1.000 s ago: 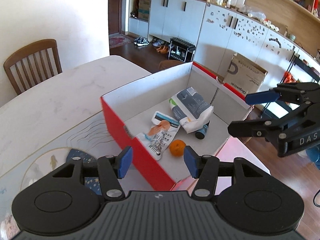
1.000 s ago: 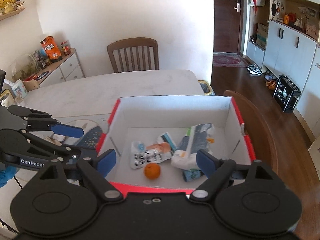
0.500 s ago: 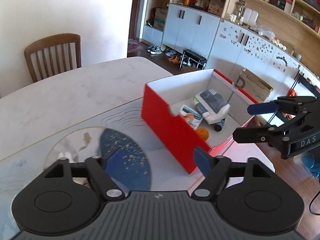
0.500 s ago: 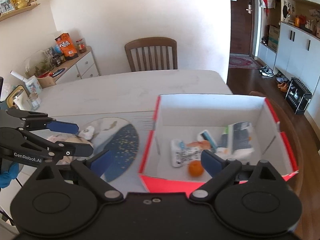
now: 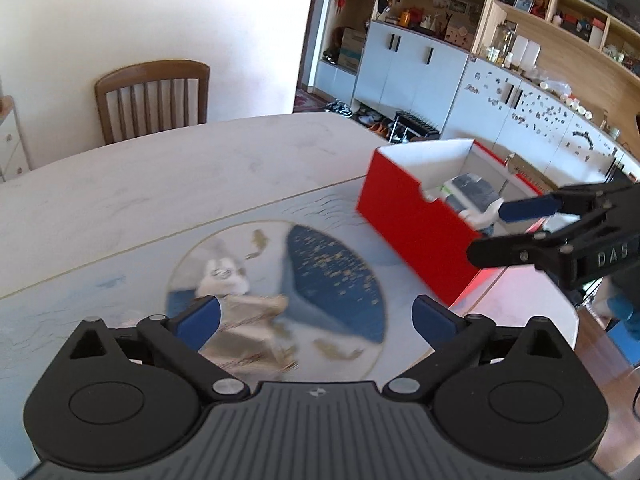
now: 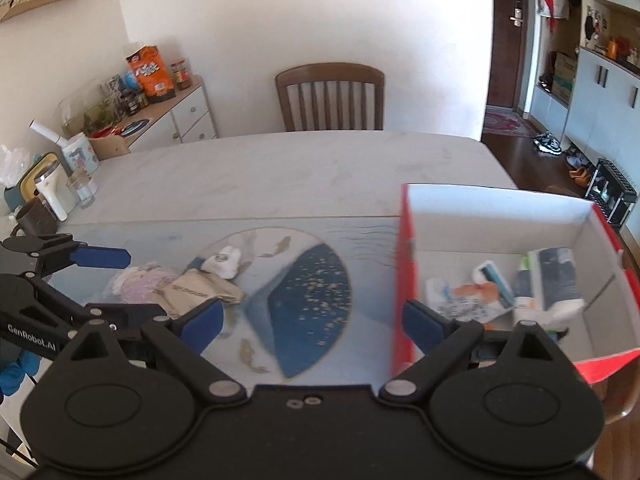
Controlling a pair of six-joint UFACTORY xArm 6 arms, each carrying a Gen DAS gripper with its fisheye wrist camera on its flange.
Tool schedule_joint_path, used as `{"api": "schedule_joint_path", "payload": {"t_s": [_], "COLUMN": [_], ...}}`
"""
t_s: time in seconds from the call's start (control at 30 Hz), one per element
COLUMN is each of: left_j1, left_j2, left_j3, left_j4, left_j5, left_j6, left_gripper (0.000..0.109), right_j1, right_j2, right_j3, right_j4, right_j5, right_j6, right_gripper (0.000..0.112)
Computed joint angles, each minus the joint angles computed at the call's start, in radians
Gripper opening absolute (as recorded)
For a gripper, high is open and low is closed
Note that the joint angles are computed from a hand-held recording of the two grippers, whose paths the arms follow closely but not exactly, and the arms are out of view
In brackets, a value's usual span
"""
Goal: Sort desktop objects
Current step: 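Withdraw both grippers from the box back toward the items on the mat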
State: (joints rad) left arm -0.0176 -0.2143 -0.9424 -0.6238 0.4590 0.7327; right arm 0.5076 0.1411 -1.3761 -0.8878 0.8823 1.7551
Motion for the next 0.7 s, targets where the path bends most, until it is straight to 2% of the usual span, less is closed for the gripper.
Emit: {"api": "schedule_joint_path", "payload": {"t_s": [0.33, 0.7], "left_j1": [0.111, 0.183], "left_j2": [-0.043, -0.007], "left_j3": [0.09, 0.122], "left_j4": [-0.106, -0.199], "left_j5": [0.011, -0.02], "left_j6": [0.208, 0.424], "left_gripper": [0.103, 0.103], "right_j1": [0.003, 0.005], "right_j2": [0.208, 0.454], "right_j3": [-0.27, -0.608], "right_j4": [0.074, 0.139], "right_j5": [0.066, 0.221], "right_j6": [-0.068, -0.136], "right_gripper": [0.096, 0.096]}}
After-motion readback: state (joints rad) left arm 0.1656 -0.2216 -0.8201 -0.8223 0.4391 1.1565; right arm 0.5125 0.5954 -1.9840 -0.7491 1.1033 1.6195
